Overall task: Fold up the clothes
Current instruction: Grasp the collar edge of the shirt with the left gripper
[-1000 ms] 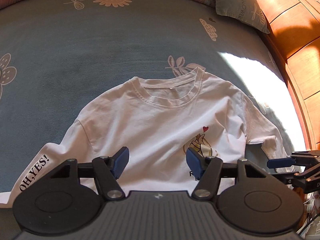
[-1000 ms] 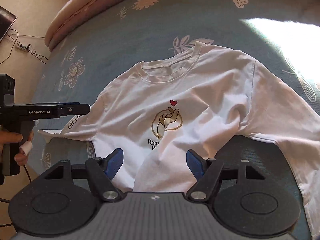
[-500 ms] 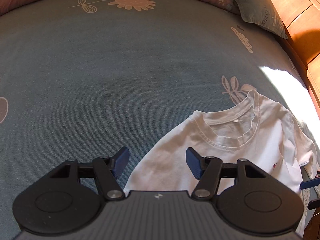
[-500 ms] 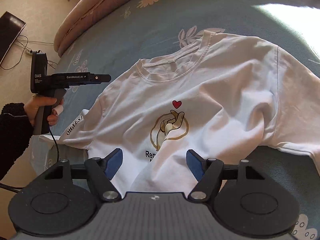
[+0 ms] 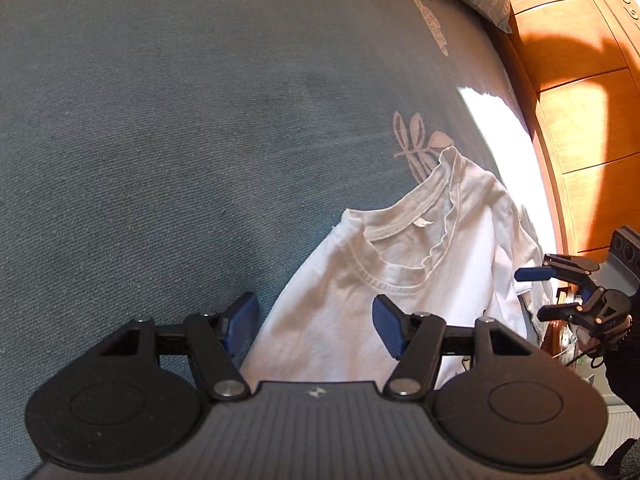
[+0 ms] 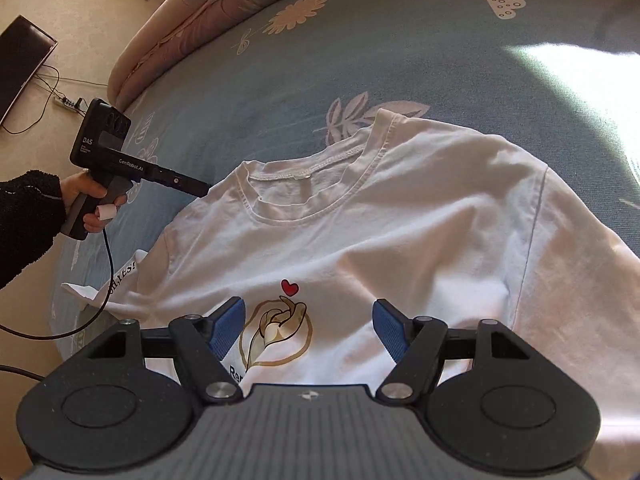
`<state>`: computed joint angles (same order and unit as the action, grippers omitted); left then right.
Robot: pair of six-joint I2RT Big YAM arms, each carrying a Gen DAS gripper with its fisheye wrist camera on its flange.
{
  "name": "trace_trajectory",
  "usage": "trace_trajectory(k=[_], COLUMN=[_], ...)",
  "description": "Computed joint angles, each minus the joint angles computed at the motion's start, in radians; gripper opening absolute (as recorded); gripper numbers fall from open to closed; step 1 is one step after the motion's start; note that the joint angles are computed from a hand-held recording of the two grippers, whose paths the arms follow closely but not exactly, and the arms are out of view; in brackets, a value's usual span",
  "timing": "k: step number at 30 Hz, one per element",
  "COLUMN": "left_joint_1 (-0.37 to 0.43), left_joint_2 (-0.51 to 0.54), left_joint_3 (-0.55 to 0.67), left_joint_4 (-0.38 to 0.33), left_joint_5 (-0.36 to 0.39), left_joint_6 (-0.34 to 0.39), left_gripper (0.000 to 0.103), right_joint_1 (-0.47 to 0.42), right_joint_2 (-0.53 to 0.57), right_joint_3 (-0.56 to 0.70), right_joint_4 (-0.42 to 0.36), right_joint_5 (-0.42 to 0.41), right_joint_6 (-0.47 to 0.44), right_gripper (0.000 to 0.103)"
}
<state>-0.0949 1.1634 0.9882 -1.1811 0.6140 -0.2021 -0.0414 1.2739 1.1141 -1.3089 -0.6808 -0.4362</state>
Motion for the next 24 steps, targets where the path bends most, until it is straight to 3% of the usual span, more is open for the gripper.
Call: trace_trajectory(k=[2,6,9,11,14,17,19,20,22,23,24], left_joint_1=[0.027,0.093,0.078,0.045,0.016,0.003,0.007,0.023,0.058,0.073,0.081], left_joint_2=[-0.004,-0.057,-0.017,0.043,0.086,0.088,0.073,0.053,0.016,0.0,-0.008], left_joint_3=[-0.008,-0.07,-0.056,-0.011,0.02,0.016,-0.001,-0.023,-0.065,-0.084,-0.102], left_joint_4=[-0.068,-0.14,-0.127,-0.151,-0.157,-0.137,-0.133,-0.138,-0.152,-0.162,-0.168], left_joint_5=[0.041,0.112,0.123,0.114,0.123,0.147,0.159,0.158,0.156,0.145,0.126], left_joint_6=[0.04,0.047,0.039,0.082,0.084,0.067,0.065,0.058,0.045,0.039,0.027], left_gripper=[0.062,0.06,0.061,0.061,0.06,0.073,0.072,0.067,0.045,0.022,0.009], right_joint_1=[-0.003,-0.035,-0.06,-0.064,-0.047,-0.016,0.003,0.009,0.011,0.004,-0.006], right_joint_2=[0.025,0.066,0.093,0.108,0.133,0.166,0.186,0.196,0.222,0.235,0.252], right_joint_3=[0.035,0.091,0.11,0.115,0.129,0.154,0.172,0.188,0.231,0.251,0.272], right_joint_4=[0.001,-0.038,-0.065,-0.058,-0.024,0.033,0.067,0.064,0.032,0.009,-0.017], right_joint_5=[-0.003,-0.025,-0.035,-0.04,-0.06,-0.092,-0.106,-0.104,-0.101,-0.096,-0.086], right_joint_6=[-0.027,-0.095,-0.118,-0.108,-0.087,-0.042,-0.017,-0.025,-0.071,-0.103,-0.135], right_gripper=[0.075,0.075,0.075,0.075,0.075,0.075,0.075,0.075,0.075,0.075,0.075])
